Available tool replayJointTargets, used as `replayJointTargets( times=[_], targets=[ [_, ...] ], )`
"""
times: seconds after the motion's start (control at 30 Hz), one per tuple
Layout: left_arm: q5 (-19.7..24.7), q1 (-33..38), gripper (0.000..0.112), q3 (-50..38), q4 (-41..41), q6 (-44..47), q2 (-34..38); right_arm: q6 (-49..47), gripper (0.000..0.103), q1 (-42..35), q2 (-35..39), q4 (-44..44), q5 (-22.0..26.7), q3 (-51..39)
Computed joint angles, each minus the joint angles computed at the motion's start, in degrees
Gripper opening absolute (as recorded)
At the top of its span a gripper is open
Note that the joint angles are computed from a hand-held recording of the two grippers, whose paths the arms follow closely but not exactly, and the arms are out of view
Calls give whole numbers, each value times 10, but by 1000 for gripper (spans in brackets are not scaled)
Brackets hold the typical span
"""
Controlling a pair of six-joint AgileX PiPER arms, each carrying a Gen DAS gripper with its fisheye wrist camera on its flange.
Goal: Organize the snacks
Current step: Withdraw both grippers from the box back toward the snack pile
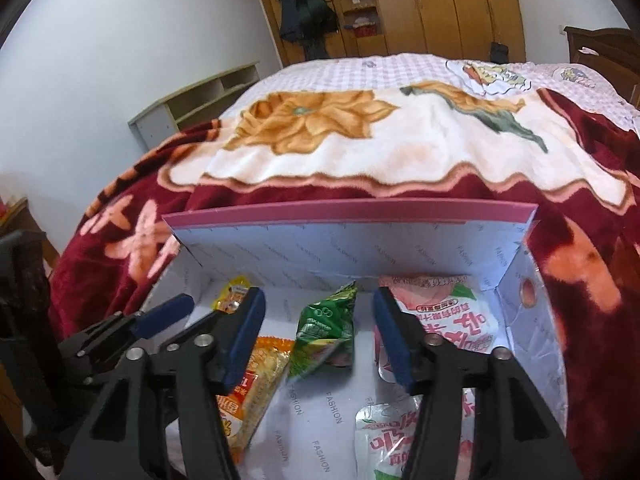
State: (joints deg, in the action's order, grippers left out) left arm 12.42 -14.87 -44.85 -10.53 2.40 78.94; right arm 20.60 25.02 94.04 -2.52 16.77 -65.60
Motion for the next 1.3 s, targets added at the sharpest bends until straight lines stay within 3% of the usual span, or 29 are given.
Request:
replayJointTargets(
  times=[0.1,0.33,0.5,0.63,1.13,1.3],
  targets=[
    [4,-4,50,-1,22,-26,-5,-25,59,-2,-20,26,1,14],
    [36,14,51,0,-53,30,-39,-73,62,-7,-82,76,2,57],
    [56,-7,58,14,75,-106,-94,-136,64,-12,-120,135,3,90],
    [88,-32,61,27,109,-147,-140,-174,64,-17,-158,175,1,129],
    [148,-152,61,85,261,-351,-243,-100,64,-23,-275,133,-16,250],
    [157,-173,61,102,271,-372,-258,-54,64,-13,-300,95,-17,277]
  ],
)
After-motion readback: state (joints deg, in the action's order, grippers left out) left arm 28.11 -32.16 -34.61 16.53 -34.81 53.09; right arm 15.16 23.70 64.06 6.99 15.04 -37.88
